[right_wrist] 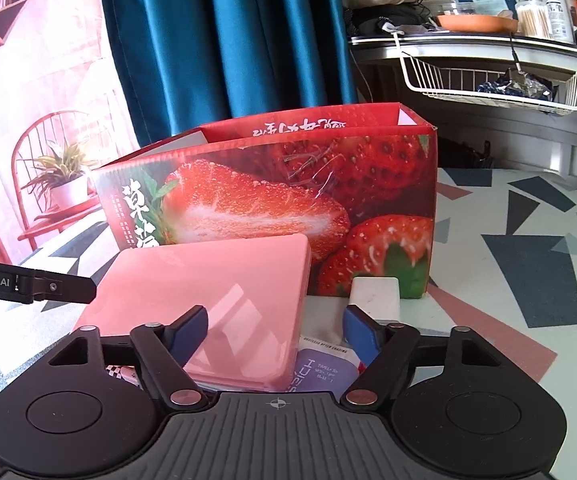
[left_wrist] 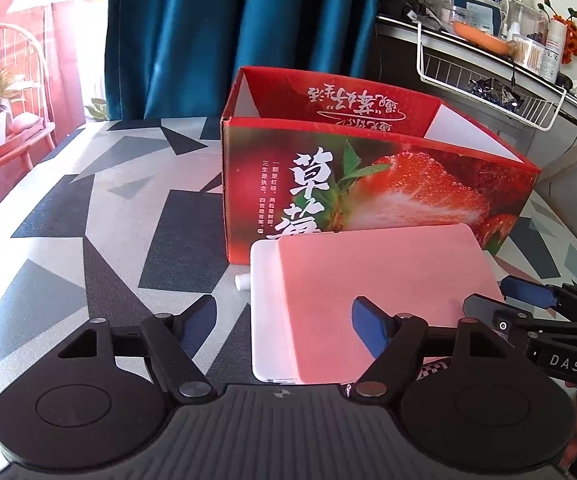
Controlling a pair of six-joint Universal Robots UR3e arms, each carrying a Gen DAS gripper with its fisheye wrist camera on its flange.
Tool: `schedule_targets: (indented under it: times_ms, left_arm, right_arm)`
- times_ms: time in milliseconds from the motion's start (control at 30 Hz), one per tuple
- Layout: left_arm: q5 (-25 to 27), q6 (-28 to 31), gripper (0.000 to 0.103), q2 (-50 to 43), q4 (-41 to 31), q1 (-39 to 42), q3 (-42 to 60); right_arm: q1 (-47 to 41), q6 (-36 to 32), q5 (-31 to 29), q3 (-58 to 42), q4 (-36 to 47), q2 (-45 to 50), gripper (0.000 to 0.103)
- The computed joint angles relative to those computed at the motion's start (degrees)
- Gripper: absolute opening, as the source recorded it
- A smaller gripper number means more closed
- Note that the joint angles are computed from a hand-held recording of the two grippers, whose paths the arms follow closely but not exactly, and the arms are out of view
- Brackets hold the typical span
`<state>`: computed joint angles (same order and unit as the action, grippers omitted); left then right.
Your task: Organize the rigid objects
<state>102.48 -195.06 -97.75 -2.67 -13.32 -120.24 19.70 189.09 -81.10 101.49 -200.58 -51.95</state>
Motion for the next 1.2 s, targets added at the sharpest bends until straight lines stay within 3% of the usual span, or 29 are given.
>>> schedule_targets:
  times_ms: [267, 833, 1200]
  left_arm:
    - [-4.5, 0.0, 0.058, 0.0, 1.8, 1.7, -1.3]
    - [-14.6, -3.4, 0.058, -1.0, 4.3, 6.6, -4.3]
    - [-14.5, -3.2, 0.059, -1.8, 5.3, 6.5, -4.1]
  right_arm:
    - [-0.5, 0.1, 2.1, 0.0, 0.0, 0.2, 0.061]
    - [-1.1, 0.4, 6.0, -1.2, 0.2, 1.5, 0.057]
    - [-1.2, 0.7, 6.9, -1.5, 0.4, 1.7, 0.057]
